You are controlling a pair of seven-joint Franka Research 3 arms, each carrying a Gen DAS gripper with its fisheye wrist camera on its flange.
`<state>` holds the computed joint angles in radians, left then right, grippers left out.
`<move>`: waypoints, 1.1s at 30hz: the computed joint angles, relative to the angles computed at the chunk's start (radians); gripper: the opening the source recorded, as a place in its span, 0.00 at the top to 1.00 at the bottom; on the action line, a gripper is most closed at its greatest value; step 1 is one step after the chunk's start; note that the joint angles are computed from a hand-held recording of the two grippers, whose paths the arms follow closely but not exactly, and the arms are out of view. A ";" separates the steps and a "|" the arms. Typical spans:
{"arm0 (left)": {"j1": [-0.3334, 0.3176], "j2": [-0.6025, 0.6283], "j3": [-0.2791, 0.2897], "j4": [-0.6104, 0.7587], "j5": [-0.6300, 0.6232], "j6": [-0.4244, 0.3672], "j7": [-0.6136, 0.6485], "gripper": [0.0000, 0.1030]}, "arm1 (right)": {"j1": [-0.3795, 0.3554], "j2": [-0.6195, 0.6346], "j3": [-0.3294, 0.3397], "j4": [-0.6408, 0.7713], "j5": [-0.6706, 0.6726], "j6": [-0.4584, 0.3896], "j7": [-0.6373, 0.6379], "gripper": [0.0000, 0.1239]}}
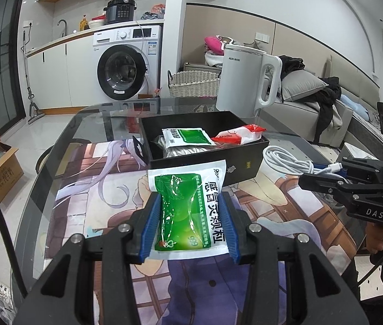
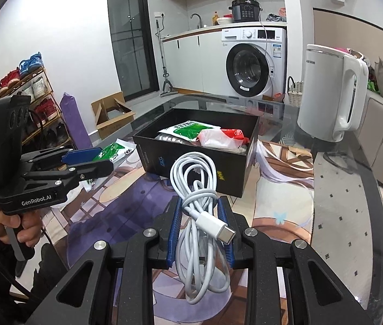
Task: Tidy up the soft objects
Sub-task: 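Lift the cable and sachet and carry both over the black box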
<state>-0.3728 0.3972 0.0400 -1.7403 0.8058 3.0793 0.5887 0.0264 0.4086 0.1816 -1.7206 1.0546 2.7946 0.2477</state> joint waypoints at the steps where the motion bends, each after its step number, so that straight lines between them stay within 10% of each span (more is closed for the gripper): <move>1: -0.007 0.001 0.010 0.004 0.007 0.003 -0.010 0.59 | -0.002 -0.002 0.003 0.000 0.005 0.003 -0.007 0.78; 33: 0.024 0.169 -0.049 0.298 -0.184 -0.068 0.185 0.59 | 0.029 0.124 -0.016 0.280 -0.247 -0.037 0.213 0.78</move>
